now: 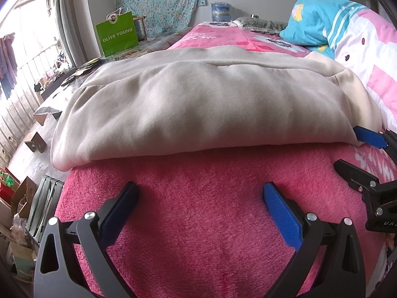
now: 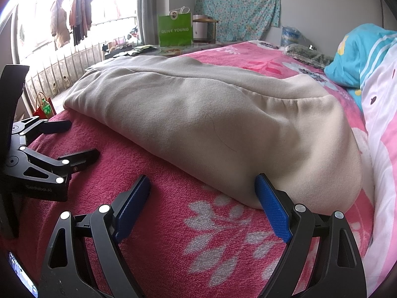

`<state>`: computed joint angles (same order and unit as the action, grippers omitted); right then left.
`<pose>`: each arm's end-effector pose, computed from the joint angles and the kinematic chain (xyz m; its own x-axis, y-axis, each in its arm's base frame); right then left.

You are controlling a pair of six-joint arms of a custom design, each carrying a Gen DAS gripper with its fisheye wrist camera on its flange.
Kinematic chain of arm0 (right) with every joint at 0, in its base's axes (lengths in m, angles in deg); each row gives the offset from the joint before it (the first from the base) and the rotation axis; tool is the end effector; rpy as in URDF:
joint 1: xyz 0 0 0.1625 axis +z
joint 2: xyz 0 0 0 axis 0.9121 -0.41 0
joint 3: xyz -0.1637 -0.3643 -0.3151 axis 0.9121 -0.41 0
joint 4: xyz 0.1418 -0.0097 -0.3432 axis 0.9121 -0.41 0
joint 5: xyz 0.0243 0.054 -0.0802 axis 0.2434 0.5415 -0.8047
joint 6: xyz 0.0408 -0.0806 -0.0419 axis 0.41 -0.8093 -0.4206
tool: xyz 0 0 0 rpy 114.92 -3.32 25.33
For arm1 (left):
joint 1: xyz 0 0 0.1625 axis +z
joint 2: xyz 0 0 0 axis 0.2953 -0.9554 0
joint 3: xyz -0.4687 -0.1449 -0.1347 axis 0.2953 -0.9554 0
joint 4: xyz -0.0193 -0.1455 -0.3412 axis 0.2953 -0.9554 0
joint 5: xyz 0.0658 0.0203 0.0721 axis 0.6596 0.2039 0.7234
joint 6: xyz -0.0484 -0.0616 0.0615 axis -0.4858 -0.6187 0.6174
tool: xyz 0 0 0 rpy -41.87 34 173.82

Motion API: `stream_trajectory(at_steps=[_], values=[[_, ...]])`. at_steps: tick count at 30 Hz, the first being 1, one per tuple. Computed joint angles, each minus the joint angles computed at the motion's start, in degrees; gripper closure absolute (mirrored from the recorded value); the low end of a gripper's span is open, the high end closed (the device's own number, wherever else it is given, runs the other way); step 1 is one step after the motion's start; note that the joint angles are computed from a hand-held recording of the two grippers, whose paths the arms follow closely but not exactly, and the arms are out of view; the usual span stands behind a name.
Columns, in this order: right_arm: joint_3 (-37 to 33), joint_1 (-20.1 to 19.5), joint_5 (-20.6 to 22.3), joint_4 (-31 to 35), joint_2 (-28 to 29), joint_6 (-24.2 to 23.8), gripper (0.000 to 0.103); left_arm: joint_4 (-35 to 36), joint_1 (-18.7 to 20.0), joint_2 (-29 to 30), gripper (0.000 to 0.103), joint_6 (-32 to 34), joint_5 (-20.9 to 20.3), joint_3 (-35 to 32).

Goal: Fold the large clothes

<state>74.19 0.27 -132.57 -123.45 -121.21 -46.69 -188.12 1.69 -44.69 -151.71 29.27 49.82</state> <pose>-0.0448 -0.4406 0.3951 -0.5833 -0.4937 0.6450 -0.7756 0.5745 -0.2617 -0.4112 -0.3686 -0.0426 -0.6418 -0.1497 -0.7521 0.4343 0.7374 -0.5174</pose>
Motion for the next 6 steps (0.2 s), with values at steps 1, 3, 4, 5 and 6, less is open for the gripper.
stream_trajectory(at_steps=[1,3,4,5,6], values=[[-0.1,-0.1,0.3,0.3,0.0,0.1,0.02,0.1,0.0,0.1,0.004,-0.1,0.2,0.0],[-0.5,-0.3,0.6,1.3,0.0,0.5,0.02,-0.2,0.1,0.1,0.004,0.0,0.3,0.0],[-0.7,-0.2,0.4,1.5,0.1,0.5,0.019,0.0,0.0,0.2,0.004,-0.1,0.4,0.0],[-0.9,-0.3,0.3,1.7,0.0,0.4,0.019,0.3,0.0,0.2,0.004,-0.1,0.4,0.0],[-0.9,-0.4,0.3,1.8,0.0,0.4,0.019,0.4,0.0,0.1,0.004,-0.2,0.5,0.0]])
